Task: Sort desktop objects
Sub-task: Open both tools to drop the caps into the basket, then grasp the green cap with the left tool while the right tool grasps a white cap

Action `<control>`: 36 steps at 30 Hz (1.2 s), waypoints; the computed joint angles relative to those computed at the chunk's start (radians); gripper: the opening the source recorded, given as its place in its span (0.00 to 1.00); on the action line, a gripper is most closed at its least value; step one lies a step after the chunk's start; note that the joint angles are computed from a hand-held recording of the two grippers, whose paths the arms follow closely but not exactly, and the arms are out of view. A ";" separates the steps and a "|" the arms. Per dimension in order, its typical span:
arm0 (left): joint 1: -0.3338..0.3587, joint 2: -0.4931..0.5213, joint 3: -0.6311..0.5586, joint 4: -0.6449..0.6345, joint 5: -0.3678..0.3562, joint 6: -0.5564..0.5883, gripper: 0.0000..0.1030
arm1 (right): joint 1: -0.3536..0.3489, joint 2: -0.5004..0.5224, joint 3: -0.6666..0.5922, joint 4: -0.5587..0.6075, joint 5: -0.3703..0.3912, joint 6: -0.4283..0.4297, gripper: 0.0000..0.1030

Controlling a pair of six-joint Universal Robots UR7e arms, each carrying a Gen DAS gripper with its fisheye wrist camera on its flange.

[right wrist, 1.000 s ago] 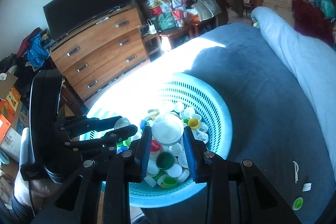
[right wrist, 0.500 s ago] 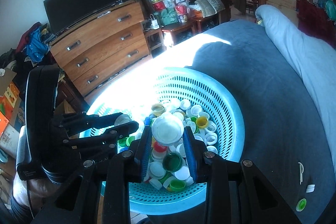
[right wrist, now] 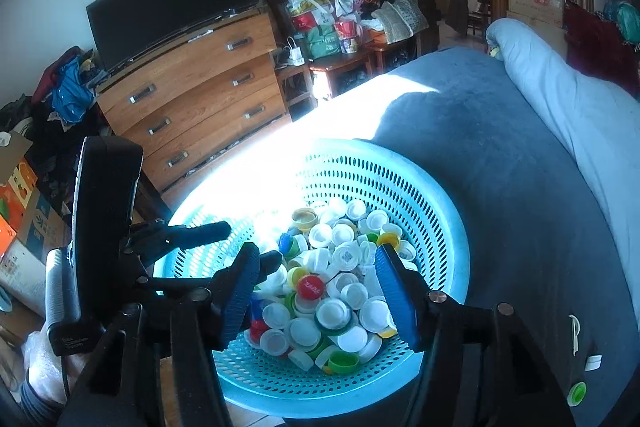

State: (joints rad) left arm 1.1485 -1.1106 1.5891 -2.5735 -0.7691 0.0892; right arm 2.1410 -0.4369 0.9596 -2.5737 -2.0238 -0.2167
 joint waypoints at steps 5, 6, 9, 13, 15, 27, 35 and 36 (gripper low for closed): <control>-0.016 -0.012 0.022 -0.044 -0.017 0.017 0.59 | -0.017 -0.134 0.282 -0.324 -0.082 -0.081 0.79; -0.020 -0.013 0.029 -0.057 -0.027 0.024 0.61 | -0.028 -0.172 0.361 -0.404 -0.114 -0.086 0.79; -0.034 -0.006 0.043 -0.093 -0.042 0.051 0.62 | -0.086 -0.290 0.605 -0.621 -0.254 -0.082 0.79; -0.056 0.028 0.044 -0.111 -0.061 0.069 0.62 | -0.201 -0.417 0.832 -0.720 -0.400 0.011 0.79; -0.064 0.050 0.036 -0.106 -0.075 0.074 0.62 | -0.256 -0.451 0.888 -0.732 -0.426 0.040 0.79; -0.096 0.124 0.002 -0.034 -0.097 0.108 0.62 | -0.389 -0.422 0.814 -0.669 -0.330 0.005 0.70; -0.108 0.119 0.019 -0.007 -0.127 0.087 0.62 | -0.380 -0.453 0.812 -0.583 -0.297 0.045 0.41; -0.111 0.115 0.020 -0.008 -0.131 0.088 0.62 | -0.360 -0.466 0.807 -0.577 -0.281 0.034 0.41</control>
State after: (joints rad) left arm 1.0379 -0.9952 1.6091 -2.5812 -0.8999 0.1774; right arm 1.7811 -0.9029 1.7670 -3.1509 -2.3052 -0.1829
